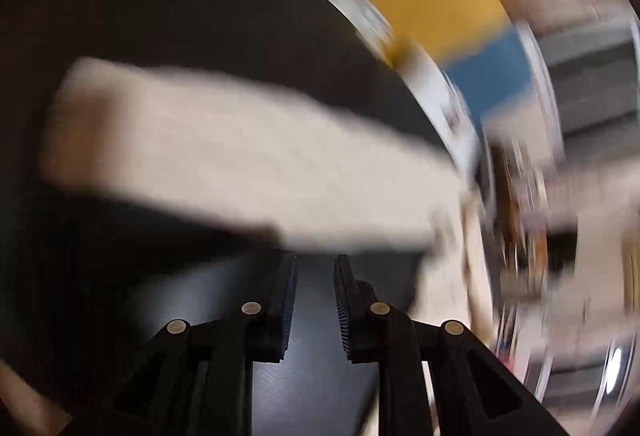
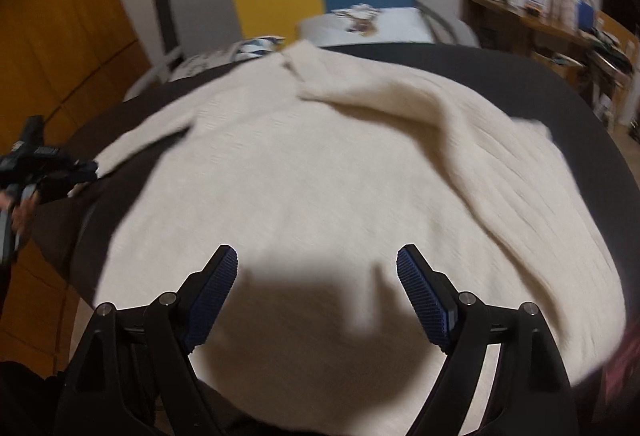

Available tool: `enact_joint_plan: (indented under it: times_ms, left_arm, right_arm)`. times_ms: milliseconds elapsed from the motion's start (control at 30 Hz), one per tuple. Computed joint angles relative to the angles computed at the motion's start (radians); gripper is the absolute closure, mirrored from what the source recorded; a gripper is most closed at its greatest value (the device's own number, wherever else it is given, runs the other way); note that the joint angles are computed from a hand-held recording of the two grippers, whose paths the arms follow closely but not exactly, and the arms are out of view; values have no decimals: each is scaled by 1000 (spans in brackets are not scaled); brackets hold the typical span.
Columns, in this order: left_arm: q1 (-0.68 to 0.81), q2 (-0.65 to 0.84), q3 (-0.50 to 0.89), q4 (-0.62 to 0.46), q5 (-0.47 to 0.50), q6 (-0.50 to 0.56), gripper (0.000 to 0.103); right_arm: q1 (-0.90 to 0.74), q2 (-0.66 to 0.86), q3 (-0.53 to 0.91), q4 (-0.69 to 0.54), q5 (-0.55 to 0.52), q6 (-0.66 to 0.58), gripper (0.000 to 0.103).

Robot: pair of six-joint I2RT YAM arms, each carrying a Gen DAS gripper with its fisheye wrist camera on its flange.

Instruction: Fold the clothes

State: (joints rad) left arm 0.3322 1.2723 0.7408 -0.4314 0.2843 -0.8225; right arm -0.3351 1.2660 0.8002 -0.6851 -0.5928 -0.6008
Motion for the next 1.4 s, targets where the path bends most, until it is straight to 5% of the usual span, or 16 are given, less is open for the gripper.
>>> enact_joint_plan:
  times_ms: [133, 300, 467, 700, 767, 833, 1033, 1400]
  left_arm:
    - [349, -72, 15, -178, -56, 248, 82]
    - [641, 57, 8, -246, 200, 465, 81]
    - [575, 124, -34, -122, 330, 432, 79]
    - [434, 228, 31, -5, 321, 345, 72]
    - [419, 243, 41, 18, 316, 331, 79]
    - [379, 235, 36, 50, 247, 326, 98]
    - [276, 133, -31, 187, 63, 268, 99]
    - [242, 74, -13, 226, -97, 259, 99]
  right_arm:
    - [166, 16, 0, 64, 36, 90, 19]
    - [319, 102, 17, 169, 47, 246, 19]
    - [430, 146, 41, 210, 90, 341, 19]
    - [514, 160, 82, 201, 138, 379, 19]
    - [533, 167, 92, 205, 151, 386, 19]
    - [551, 174, 101, 212, 159, 394, 19]
    - [618, 275, 218, 216, 287, 392, 25]
    - [605, 698, 774, 67, 186, 485, 37]
